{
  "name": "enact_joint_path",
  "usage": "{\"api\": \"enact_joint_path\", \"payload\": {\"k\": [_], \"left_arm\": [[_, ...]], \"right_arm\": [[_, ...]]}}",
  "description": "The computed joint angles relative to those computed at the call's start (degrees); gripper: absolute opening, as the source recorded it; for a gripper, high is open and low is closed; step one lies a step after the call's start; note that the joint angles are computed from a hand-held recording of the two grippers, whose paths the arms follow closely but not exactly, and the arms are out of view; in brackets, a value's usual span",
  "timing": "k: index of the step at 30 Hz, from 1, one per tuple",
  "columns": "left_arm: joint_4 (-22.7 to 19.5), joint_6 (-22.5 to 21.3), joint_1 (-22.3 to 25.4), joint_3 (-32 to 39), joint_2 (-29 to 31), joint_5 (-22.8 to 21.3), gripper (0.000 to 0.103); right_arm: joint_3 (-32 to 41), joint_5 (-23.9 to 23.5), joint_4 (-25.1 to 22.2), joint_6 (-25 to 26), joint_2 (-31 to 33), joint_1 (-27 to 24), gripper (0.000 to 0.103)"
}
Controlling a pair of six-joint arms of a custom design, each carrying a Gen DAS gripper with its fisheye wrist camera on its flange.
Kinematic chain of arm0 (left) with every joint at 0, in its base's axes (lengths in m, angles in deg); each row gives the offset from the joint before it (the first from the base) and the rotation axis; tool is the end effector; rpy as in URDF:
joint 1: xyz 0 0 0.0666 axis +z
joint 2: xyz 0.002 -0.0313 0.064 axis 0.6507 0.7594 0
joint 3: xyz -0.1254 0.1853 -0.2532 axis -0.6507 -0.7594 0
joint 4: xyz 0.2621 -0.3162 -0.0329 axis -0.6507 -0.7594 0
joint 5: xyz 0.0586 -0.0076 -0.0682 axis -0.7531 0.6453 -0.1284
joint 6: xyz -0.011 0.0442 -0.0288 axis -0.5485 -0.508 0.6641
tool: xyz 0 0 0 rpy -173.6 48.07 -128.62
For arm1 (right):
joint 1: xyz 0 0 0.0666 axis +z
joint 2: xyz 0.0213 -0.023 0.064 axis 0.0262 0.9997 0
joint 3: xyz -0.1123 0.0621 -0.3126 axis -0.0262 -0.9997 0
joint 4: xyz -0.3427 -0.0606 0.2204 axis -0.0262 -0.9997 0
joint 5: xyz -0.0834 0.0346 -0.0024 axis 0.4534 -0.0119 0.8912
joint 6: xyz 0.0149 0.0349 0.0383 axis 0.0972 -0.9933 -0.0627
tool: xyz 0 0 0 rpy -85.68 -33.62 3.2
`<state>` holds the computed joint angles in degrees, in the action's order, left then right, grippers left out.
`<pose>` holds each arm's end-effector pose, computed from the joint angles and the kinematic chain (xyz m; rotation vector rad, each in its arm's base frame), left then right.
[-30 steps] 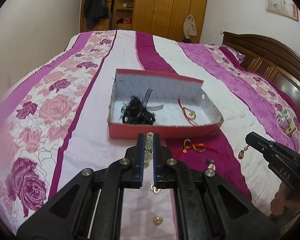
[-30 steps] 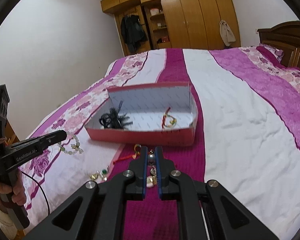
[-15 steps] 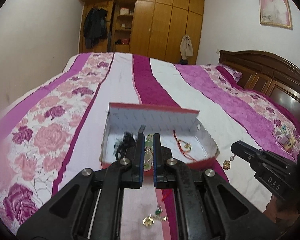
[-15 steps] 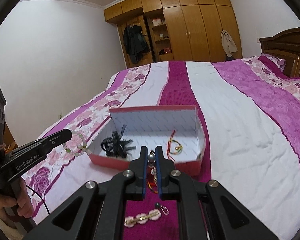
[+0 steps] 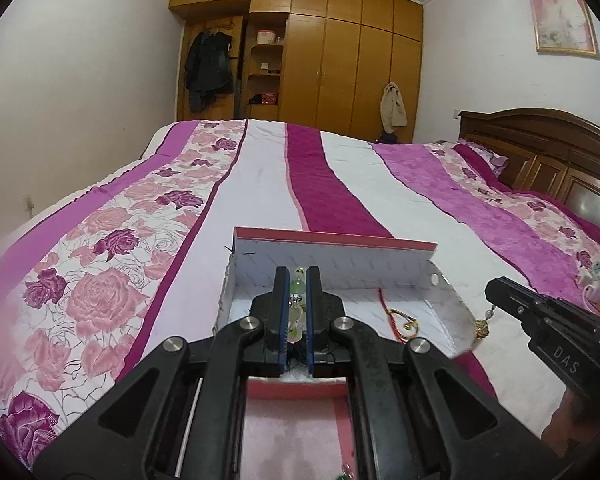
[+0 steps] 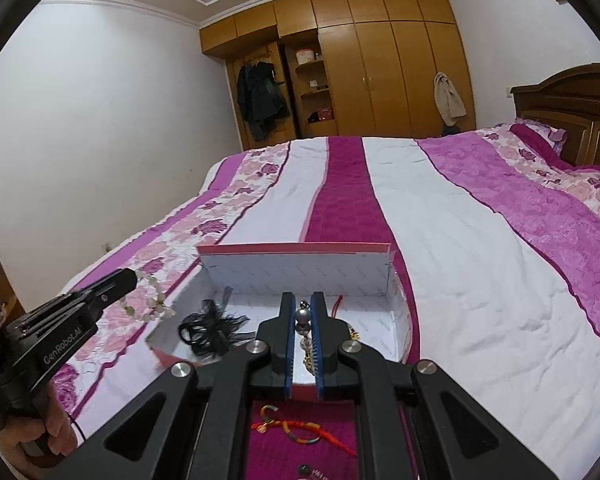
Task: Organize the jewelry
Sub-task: 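Lower both held items into the pink box and open both tools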
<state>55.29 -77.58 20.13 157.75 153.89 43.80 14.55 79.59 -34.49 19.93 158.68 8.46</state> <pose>0.5728 -0.2116 0.4036 0.1643 1.9812 -0.2533 0.5147 0.0639 0.4370 0.0197 2.0242 0.2269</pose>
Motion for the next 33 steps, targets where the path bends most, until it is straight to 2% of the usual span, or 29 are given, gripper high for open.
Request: {"api": "enact_joint_path", "payload": {"k": [6,10,17,22,27,30,31,33], "left_arm": [[1.46,0.39,0.16,1.71,2.78,-0.39,0.0],[0.72,0.58,0.21,3.46,5.01,-0.91,0.0],[-3.23,1.44,0.57,7.08,8.84,-1.43,0.0],[-7.61,0.82,0.68,10.55,11.6,-1.44,0.0],[-11.69,2.17,0.86,12.78,13.23,-1.47,0.001],[-12.33,1.45,0.53,13.02,13.27,-3.08,0.018],[-12.13,1.63,0.46,12.63,12.93,-3.38,0.028],[-11.8,2.13,0.49,12.04,12.38,-3.4,0.034]], "right_arm": [[2.42,1.74,0.34,0.09,4.18,-0.18,0.009],[3.71,2.67,0.84,0.42,6.41,-0.34,0.009],[6.68,3.59,-0.9,0.9,10.74,-0.51,0.009],[8.55,3.5,-3.49,0.79,13.13,-0.66,0.009],[9.48,2.45,-5.73,1.14,14.7,-0.66,0.009],[9.7,1.62,-6.66,0.28,14.93,-0.89,0.009],[9.82,0.84,-6.91,-0.04,14.98,-1.08,0.009],[10.02,-0.64,-7.73,-0.89,15.06,-1.46,0.015]]}}
